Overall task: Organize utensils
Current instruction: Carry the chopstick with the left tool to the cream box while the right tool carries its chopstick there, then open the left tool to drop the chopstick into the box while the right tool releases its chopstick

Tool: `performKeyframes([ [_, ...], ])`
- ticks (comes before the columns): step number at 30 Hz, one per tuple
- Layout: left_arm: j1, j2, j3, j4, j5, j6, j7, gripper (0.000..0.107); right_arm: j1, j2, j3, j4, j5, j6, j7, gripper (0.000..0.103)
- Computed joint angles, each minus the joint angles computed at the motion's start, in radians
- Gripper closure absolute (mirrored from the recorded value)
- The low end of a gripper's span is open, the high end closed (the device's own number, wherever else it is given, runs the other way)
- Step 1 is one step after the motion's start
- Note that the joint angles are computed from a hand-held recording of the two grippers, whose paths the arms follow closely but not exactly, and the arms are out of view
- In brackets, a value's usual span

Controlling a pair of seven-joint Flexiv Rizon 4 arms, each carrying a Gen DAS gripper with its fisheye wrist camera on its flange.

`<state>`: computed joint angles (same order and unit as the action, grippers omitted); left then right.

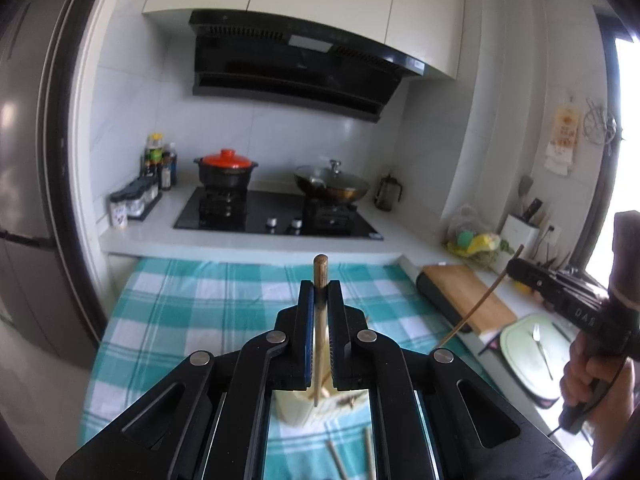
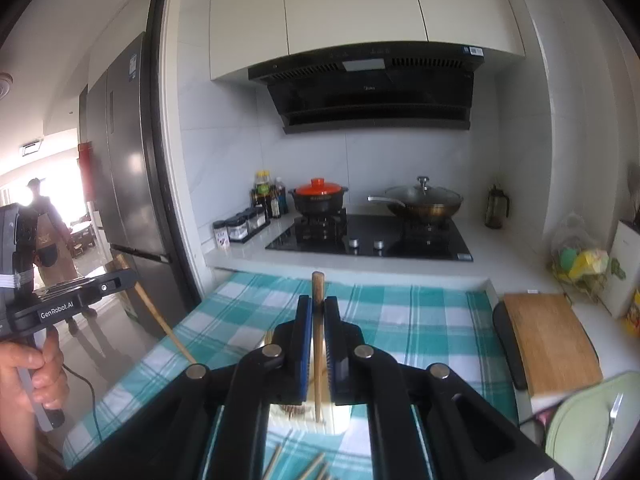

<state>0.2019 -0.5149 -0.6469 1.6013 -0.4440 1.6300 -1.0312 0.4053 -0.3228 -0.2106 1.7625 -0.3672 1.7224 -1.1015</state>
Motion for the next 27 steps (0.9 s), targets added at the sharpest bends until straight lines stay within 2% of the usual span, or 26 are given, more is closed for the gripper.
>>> performKeyframes([
  [2, -0.080, -0.042, 0.086, -0.086, 0.008, -0.034, -0.020, 0.103, -0.030, -0.042, 0.032, -0.067, 0.002, -0.015, -0.007, 0.097],
  [6, -0.218, -0.123, 0.263, -0.245, 0.008, -0.165, -0.068, 0.103, -0.133, -0.140, 0.170, -0.214, 0.005, -0.107, -0.051, 0.097],
  [9, -0.299, -0.189, 0.385, -0.361, 0.024, -0.283, -0.120, 0.103, -0.238, -0.222, 0.342, -0.337, 0.056, -0.242, -0.140, 0.097],
  [12, -0.347, -0.262, 0.464, -0.477, 0.050, -0.405, -0.183, 0.103, -0.285, -0.303, 0.445, -0.462, 0.134, -0.393, -0.231, 0.097],
  [15, -0.371, -0.330, 0.510, -0.581, 0.077, -0.512, -0.243, 0.103, -0.295, -0.390, 0.488, -0.604, 0.202, -0.563, -0.285, 0.097],
  [20, -0.399, -0.421, 0.561, -0.723, 0.140, -0.620, -0.324, 0.102, -0.263, -0.512, 0.460, -0.805, 0.270, -0.779, -0.304, 0.096],
  [22, -0.407, -0.438, 0.581, -0.753, 0.166, -0.637, -0.367, 0.092, -0.238, -0.542, 0.421, -0.852, 0.276, -0.818, -0.295, 0.094],
  [24, -0.399, -0.422, 0.571, -0.723, 0.176, -0.619, -0.381, 0.058, -0.212, -0.549, 0.369, -0.859, 0.277, -0.815, -0.283, 0.077],
  [25, -0.393, -0.400, 0.562, -0.683, 0.179, -0.593, -0.378, 0.051, -0.205, -0.546, 0.353, -0.852, 0.281, -0.801, -0.280, 0.059],
  [26, -0.386, -0.385, 0.553, -0.655, 0.181, -0.571, -0.368, 0.044, -0.205, -0.532, 0.346, -0.827, 0.294, -0.768, -0.279, 0.051],
  [27, -0.378, -0.357, 0.545, -0.605, 0.185, -0.543, -0.353, 0.041, -0.207, -0.516, 0.345, -0.801, 0.305, -0.739, -0.281, 0.051],
])
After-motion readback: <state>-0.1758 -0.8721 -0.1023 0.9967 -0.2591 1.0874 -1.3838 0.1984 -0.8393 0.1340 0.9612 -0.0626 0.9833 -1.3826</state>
